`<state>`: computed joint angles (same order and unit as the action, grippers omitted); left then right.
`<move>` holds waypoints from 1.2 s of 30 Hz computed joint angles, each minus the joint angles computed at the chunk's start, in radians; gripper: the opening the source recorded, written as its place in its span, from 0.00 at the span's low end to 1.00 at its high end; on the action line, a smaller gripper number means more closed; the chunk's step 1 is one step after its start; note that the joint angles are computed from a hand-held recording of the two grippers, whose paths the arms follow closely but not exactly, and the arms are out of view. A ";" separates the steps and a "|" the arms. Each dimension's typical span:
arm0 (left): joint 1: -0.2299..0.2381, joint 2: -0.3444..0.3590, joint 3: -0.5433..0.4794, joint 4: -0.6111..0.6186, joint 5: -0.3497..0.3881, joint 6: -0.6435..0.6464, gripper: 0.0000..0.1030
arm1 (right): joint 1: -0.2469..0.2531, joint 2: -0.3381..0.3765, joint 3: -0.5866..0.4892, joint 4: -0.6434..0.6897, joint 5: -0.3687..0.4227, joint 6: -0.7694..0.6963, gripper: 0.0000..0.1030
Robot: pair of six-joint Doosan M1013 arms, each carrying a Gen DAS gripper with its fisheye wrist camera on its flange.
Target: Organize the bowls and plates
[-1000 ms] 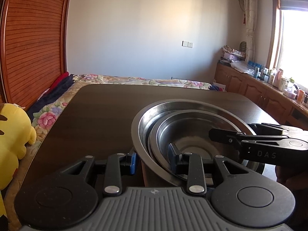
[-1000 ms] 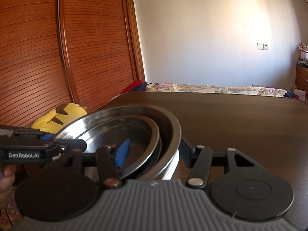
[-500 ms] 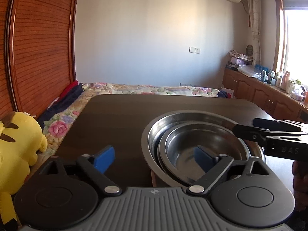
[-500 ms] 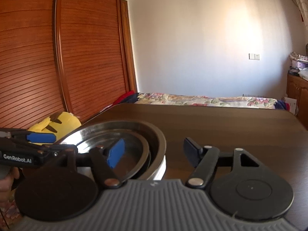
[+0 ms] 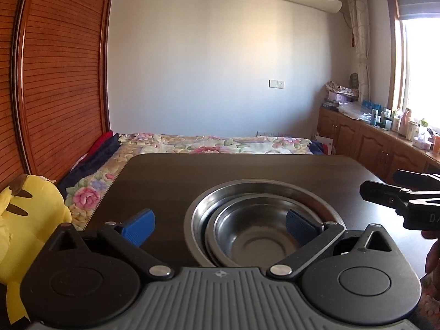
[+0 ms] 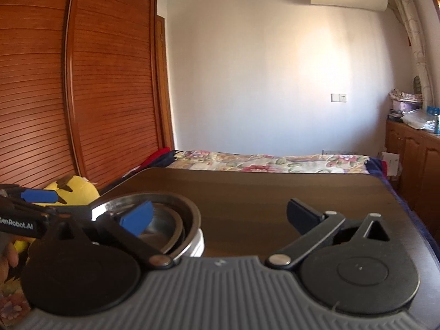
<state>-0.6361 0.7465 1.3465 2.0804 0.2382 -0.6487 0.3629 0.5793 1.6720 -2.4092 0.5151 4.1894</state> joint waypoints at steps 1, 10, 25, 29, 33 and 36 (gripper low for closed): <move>-0.002 0.000 -0.003 -0.044 -0.002 0.044 1.00 | 0.002 -0.004 0.003 0.023 0.004 -0.023 1.00; -0.035 -0.012 0.000 -0.158 0.053 0.171 1.00 | 0.014 -0.031 0.041 0.158 0.059 -0.121 1.00; -0.077 -0.018 0.025 -0.130 0.052 0.160 1.00 | 0.023 -0.046 0.077 0.294 0.083 -0.181 1.00; -0.079 -0.016 0.028 -0.121 0.058 0.158 1.00 | 0.026 -0.043 0.077 0.306 0.102 -0.189 1.00; -0.080 -0.014 0.028 -0.122 0.069 0.152 1.00 | 0.027 -0.045 0.088 0.285 0.122 -0.158 1.00; -0.080 -0.013 0.028 -0.107 0.077 0.132 1.00 | 0.027 -0.046 0.098 0.243 0.143 -0.121 1.00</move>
<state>-0.7159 0.7331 1.3747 1.9730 0.3150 -0.5166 0.3898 0.5331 1.7702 -2.1659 0.6583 4.0682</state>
